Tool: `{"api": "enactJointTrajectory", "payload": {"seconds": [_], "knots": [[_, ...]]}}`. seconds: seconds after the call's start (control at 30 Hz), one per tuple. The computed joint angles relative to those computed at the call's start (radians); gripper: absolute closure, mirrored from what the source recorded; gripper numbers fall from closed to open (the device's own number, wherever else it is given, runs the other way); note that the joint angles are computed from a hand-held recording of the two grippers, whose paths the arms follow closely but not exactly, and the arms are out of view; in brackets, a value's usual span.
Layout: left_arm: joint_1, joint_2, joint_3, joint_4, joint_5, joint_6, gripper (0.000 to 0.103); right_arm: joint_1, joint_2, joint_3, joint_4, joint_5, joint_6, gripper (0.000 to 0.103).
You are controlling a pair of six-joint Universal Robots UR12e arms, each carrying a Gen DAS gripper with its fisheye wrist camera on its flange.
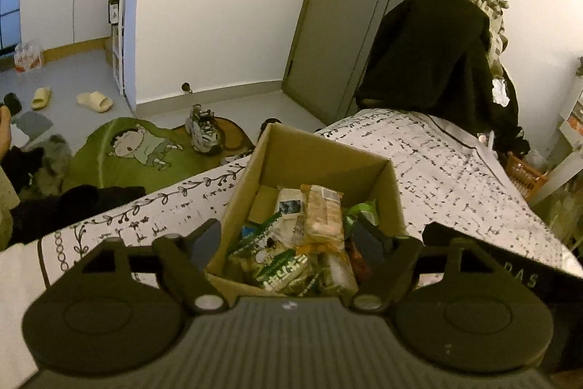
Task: Organize snacks
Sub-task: 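Move both grippers back over the clear pink-sweet bag and orange packet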
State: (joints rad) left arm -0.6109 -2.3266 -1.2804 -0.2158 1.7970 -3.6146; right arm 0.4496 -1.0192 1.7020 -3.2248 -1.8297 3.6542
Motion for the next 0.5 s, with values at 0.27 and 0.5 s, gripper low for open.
{"api": "enactJointTrajectory", "payload": {"seconds": [0.27, 0.5], "knots": [[-0.013, 0.02, -0.013, -0.037, 0.024, -0.06, 0.019, -0.002, -0.023, 0.038, 0.008, -0.028, -0.028, 0.017], [-0.028, 0.029, -0.027, -0.024, 0.034, -0.072, 0.014, -0.003, -0.042, 0.091, -0.041, -0.079, -0.024, 0.002]]}}
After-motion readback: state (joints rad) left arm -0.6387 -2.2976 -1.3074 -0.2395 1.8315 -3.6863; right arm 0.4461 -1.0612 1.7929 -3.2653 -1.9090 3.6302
